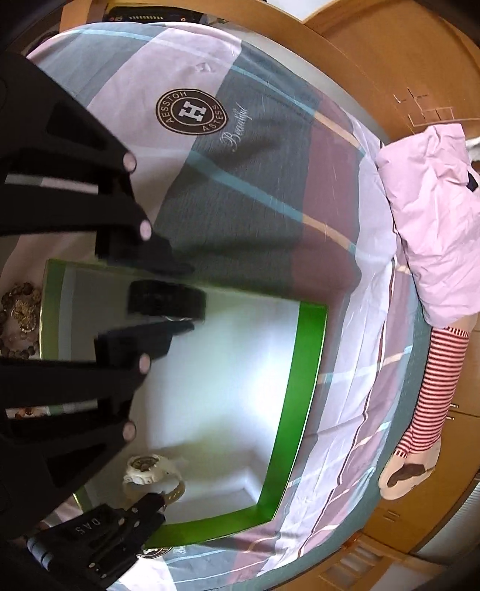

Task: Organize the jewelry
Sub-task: 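Lower both watches into the green box and open both tools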

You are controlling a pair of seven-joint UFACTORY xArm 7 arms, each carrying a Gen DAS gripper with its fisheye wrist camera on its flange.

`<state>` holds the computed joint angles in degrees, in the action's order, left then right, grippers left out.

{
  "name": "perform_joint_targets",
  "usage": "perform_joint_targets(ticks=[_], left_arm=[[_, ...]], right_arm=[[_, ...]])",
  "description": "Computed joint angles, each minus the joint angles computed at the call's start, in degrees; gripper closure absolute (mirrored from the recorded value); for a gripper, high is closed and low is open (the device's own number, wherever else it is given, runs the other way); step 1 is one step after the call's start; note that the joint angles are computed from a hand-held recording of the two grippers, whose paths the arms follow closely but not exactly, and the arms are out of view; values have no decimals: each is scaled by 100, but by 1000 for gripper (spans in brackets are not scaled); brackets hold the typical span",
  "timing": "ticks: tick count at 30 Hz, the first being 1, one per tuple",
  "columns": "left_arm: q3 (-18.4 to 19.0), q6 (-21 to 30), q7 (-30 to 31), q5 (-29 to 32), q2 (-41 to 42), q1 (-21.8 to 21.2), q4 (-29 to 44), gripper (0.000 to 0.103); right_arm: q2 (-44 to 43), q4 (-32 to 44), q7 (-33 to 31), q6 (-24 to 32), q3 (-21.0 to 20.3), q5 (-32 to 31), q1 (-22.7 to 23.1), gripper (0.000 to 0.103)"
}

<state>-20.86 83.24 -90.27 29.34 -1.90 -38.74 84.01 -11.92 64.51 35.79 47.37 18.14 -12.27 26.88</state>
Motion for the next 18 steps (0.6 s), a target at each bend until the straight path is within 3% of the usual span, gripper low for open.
perform_joint_targets(ticks=[1, 3, 5, 7, 10, 14, 18], left_arm=[[-7, -12, 4, 25, -9, -8, 19, 70], [-29, 26, -13, 65, -20, -25, 88, 65], [-69, 133, -31, 134, -9, -60, 228, 42], [-113, 285, -35, 222, 63, -121, 413, 33], [-168, 636, 102, 454, 280, -310, 842, 27], [-154, 1119, 275, 901, 618, -734, 1444, 14], [-34, 1219, 239, 923, 654, -979, 1575, 13]], right_arm=[[-44, 14, 127, 17, 57, -165, -23, 46], [-202, -33, 231, -50, 98, -320, -39, 38], [-348, -79, 184, -66, 91, -289, -38, 37], [-569, -202, 108, -70, 53, -123, -29, 37], [-905, -435, 51, -82, 41, 58, -80, 28], [-1427, -867, 70, -131, 16, 301, -184, 28], [-1729, -1130, 130, -100, 35, 539, -279, 28]])
